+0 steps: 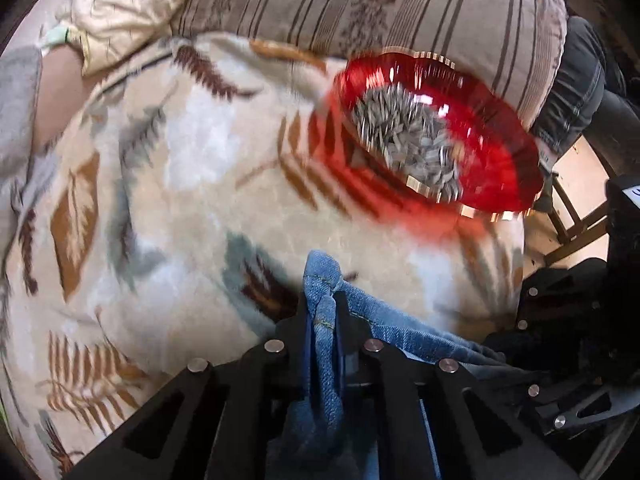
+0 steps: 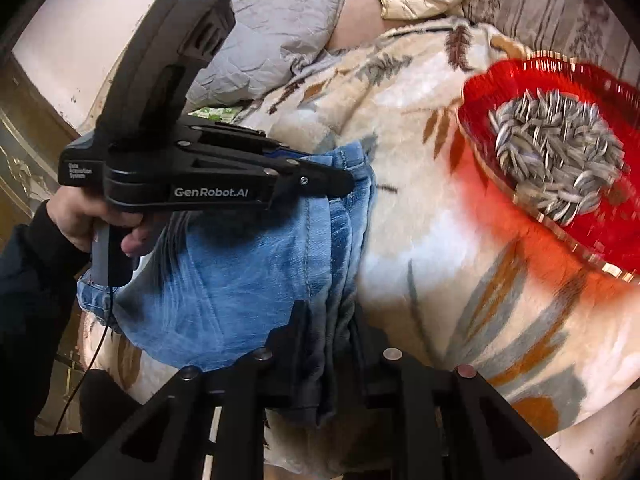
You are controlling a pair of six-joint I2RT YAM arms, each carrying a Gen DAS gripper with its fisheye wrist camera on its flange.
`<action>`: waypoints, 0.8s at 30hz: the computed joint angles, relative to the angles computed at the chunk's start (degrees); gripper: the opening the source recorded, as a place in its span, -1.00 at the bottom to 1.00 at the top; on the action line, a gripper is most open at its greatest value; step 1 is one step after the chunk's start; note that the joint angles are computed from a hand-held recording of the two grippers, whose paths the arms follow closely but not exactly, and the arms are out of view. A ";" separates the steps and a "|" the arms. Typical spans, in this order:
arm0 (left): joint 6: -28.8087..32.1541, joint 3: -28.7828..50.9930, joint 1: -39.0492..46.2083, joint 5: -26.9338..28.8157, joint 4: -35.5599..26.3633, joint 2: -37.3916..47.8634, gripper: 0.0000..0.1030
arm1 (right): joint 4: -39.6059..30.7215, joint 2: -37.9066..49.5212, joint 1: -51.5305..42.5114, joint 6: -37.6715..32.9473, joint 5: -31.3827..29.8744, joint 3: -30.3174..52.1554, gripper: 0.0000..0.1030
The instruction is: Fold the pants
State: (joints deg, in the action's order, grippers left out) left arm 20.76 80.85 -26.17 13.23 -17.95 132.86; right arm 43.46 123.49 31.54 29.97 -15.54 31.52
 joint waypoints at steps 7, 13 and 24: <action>-4.80 5.74 -1.69 2.55 -0.59 2.36 -0.82 | -3.33 -9.83 -4.71 -3.01 5.30 -5.66 -0.67; -4.65 -5.32 2.21 5.27 3.03 -7.94 -0.81 | -4.75 -15.32 -0.46 -1.23 9.44 -6.52 -0.70; 12.17 -26.59 23.56 5.20 -0.94 -31.12 -0.79 | -7.46 -17.85 21.97 3.74 18.92 7.47 -0.73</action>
